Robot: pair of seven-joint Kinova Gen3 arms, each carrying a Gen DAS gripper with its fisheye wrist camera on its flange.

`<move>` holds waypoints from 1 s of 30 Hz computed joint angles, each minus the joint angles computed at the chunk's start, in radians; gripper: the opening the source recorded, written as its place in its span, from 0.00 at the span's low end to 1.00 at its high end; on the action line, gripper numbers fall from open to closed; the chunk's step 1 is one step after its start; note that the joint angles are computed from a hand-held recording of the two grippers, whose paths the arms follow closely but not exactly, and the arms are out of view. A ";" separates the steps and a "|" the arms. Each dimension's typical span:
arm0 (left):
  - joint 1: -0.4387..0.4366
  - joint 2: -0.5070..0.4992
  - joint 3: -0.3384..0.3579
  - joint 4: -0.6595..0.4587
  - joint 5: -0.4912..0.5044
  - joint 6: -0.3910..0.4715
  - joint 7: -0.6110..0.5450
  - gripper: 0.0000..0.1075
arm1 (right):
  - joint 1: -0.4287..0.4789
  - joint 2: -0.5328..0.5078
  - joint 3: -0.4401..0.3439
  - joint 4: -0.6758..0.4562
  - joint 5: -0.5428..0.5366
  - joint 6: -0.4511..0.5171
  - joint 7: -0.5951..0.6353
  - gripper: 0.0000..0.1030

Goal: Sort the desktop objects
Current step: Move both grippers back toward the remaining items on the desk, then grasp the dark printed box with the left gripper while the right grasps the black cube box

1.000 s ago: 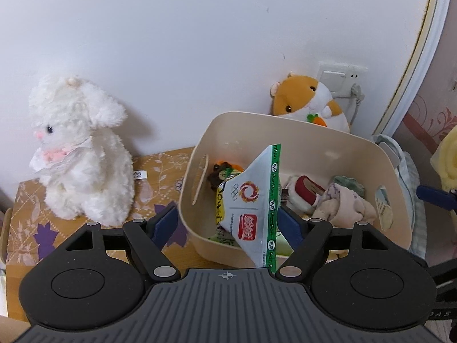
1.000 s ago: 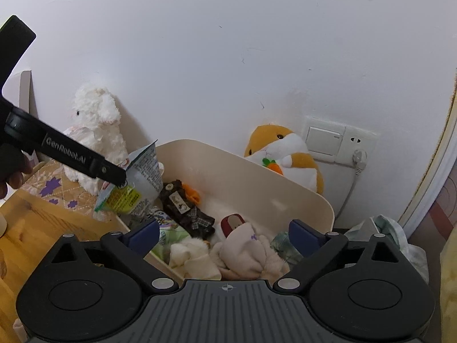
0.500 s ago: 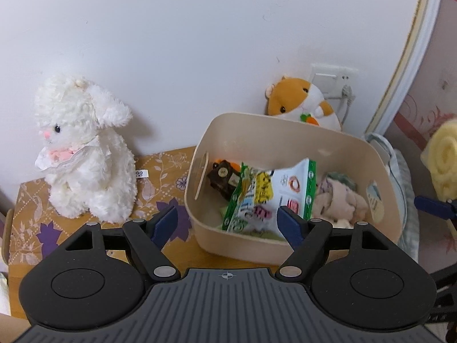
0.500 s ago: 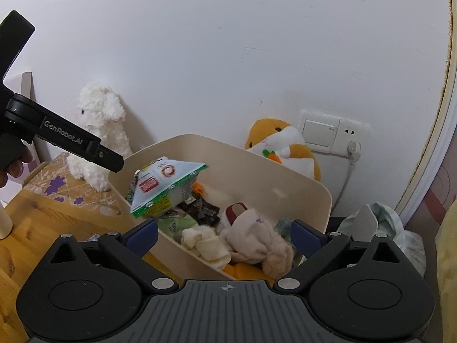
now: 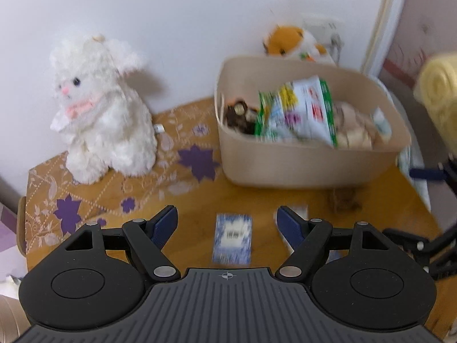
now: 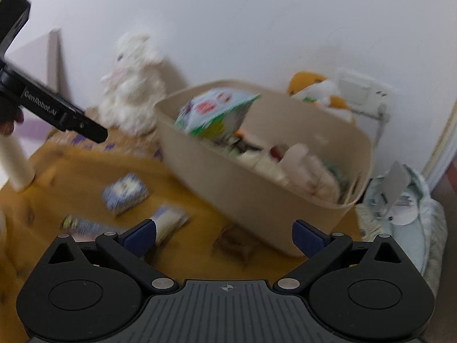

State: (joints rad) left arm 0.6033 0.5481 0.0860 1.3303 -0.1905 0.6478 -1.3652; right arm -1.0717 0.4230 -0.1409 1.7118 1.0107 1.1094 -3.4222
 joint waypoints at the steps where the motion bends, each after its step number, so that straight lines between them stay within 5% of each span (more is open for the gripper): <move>1: -0.009 -0.003 0.012 0.017 0.000 -0.003 -0.027 0.73 | 0.002 0.004 -0.005 0.009 0.004 -0.015 0.014 1.00; 10: -0.071 0.008 0.086 0.088 0.058 0.003 -0.226 0.73 | 0.026 0.013 -0.013 0.059 -0.043 -0.143 0.110 1.00; 17: -0.037 0.047 0.076 0.065 0.052 0.040 -0.344 0.73 | 0.045 0.017 0.000 0.077 -0.087 -0.222 0.197 0.98; 30: -0.014 0.128 0.066 -0.021 0.083 0.122 -0.435 0.72 | 0.077 0.024 0.034 0.080 -0.175 -0.349 0.361 0.75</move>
State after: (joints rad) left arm 0.5895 0.6761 0.1522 1.3097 -0.1070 0.7696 -1.8006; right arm -0.9947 0.4470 -0.1072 1.7918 0.8355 0.7600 -3.0608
